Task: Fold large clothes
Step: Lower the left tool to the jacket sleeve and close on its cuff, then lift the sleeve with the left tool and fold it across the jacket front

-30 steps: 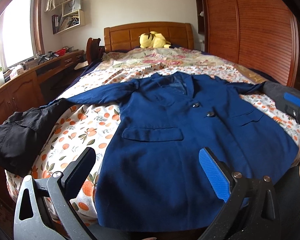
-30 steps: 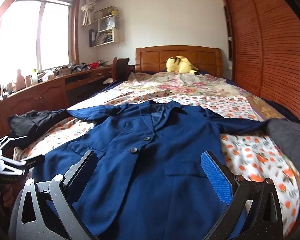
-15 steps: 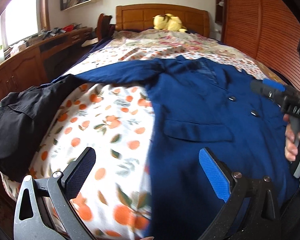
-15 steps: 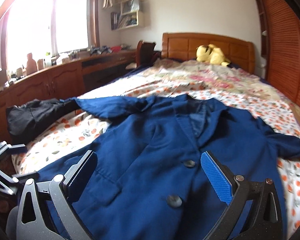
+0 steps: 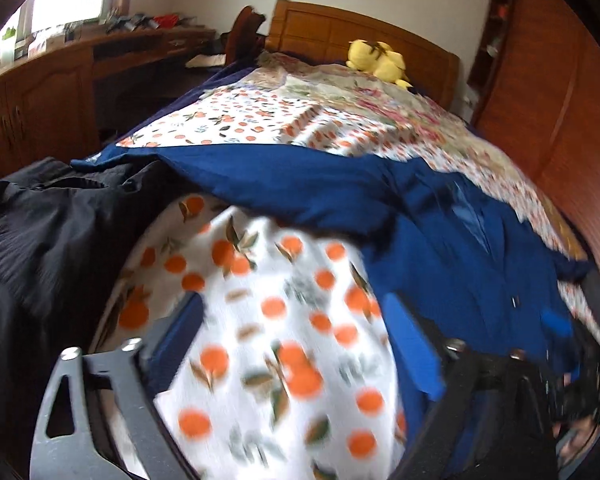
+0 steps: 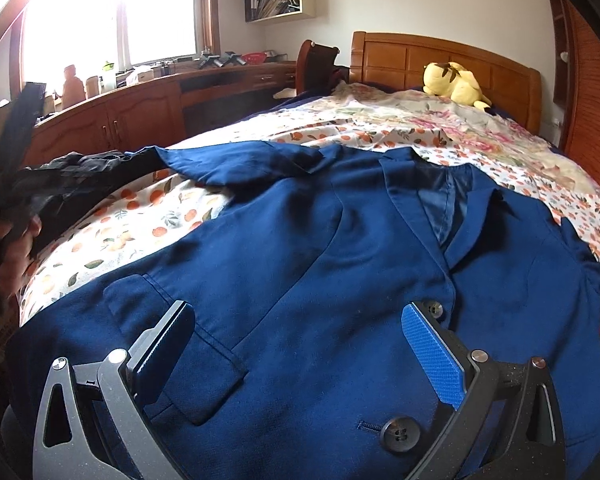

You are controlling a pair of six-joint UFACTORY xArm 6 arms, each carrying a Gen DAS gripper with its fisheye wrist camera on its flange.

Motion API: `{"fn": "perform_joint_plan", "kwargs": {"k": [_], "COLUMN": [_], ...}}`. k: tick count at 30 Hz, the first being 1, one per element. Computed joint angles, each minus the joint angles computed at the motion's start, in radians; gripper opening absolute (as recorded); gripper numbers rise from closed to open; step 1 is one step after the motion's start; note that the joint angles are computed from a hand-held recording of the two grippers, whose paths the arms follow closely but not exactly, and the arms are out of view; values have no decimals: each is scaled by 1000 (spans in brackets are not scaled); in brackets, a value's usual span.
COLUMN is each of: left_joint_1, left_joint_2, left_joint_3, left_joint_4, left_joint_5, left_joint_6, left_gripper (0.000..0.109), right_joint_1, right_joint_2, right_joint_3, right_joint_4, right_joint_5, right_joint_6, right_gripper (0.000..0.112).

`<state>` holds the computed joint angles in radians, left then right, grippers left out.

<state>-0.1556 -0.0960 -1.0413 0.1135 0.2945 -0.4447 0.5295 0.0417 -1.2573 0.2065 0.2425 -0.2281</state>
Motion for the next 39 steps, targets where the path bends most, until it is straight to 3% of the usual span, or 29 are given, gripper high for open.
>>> {"fn": "perform_joint_plan", "kwargs": {"k": [4,10,20,21,23,24,28,39], "left_joint_1": [52,99,122,122,123,120,82,-80], "left_joint_2": [118,280,512,535,549,563,574,453], "left_joint_3": [-127,-325,-620,-651,-670,-699,-763,-762], "left_joint_4": [-65,-23,-28,-27,-34,-12,147,262], "left_joint_5": [33,103,265,288,301,332,394,377], "left_joint_6": [51,42,-86,-105,-127,-158,-205,-121], "left_gripper": [69,54,50,45,21,1,1,1], "right_joint_1": [3,9,10,10,11,12,13,7], "right_joint_2": [7,15,15,14,12,10,7,-32], "right_joint_3": [-4,-10,-6,-5,-1,1,5,37], "right_joint_4": [-30,-99,-28,-22,-3,2,51,148], "right_joint_5": [-2,0,-1,-2,-8,-9,-14,-20], "right_joint_6": [36,86,22,17,1,-3,-43,-115], "right_gripper": [103,103,103,103,103,103,103,103]}}
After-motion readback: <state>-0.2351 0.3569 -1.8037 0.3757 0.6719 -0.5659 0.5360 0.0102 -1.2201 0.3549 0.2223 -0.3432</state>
